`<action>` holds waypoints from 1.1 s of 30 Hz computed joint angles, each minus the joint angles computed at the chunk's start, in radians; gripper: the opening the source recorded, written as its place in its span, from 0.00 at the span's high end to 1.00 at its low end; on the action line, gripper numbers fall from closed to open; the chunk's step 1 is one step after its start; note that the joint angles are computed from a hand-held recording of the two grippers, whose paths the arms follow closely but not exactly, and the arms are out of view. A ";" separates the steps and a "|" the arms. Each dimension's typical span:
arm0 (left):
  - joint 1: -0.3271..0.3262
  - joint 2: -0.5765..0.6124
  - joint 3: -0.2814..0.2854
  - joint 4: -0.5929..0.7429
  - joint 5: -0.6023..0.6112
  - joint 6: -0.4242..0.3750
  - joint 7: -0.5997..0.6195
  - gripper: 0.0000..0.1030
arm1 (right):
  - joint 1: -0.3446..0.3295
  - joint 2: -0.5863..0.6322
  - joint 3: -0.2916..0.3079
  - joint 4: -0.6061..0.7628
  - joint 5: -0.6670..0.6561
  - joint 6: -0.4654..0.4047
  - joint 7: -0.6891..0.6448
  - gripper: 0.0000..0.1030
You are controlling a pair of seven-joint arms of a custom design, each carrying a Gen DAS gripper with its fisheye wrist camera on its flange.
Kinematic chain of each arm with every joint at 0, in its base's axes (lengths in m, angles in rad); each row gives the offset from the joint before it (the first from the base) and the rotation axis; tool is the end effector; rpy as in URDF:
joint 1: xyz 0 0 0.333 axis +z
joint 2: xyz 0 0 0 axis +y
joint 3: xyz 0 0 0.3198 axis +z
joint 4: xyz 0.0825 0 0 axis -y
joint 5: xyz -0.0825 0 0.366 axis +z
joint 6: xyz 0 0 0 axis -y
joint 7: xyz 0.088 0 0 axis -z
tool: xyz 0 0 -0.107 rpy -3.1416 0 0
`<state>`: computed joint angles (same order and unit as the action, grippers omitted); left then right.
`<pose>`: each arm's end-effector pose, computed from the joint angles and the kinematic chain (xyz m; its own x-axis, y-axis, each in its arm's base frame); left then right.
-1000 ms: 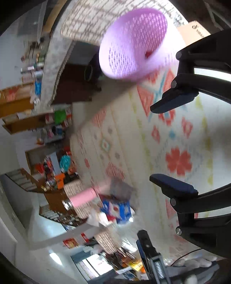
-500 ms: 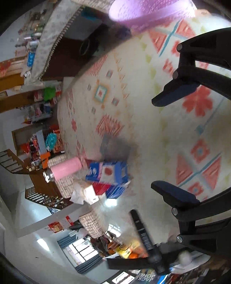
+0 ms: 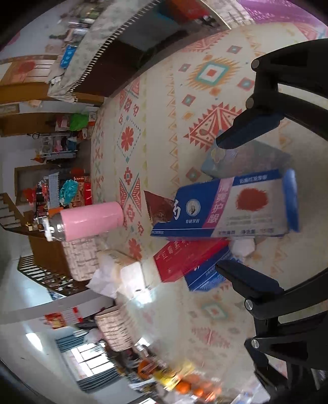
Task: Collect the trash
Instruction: 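Move both tools back toward the items on the table, then grasp the blue-and-white toothpaste box with the right gripper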
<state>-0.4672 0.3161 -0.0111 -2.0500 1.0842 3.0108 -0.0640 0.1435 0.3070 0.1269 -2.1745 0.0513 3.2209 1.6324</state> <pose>0.5028 -0.3332 0.3480 0.0222 -0.9616 0.2735 -0.7767 -0.1888 -0.6009 0.5824 0.1518 0.3557 0.1762 -0.9781 -0.1110 -0.7430 -0.0582 -0.6667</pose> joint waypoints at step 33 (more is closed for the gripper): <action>0.057 0.119 -0.109 0.246 -0.312 -0.145 0.382 0.24 | -0.150 -0.078 -0.062 -0.287 -0.294 0.432 0.448 0.51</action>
<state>-0.4098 0.4353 -0.1200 -1.8044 0.7717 2.8655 0.3179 -0.0067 0.2294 0.0648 -2.4617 -0.2430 3.6529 2.0804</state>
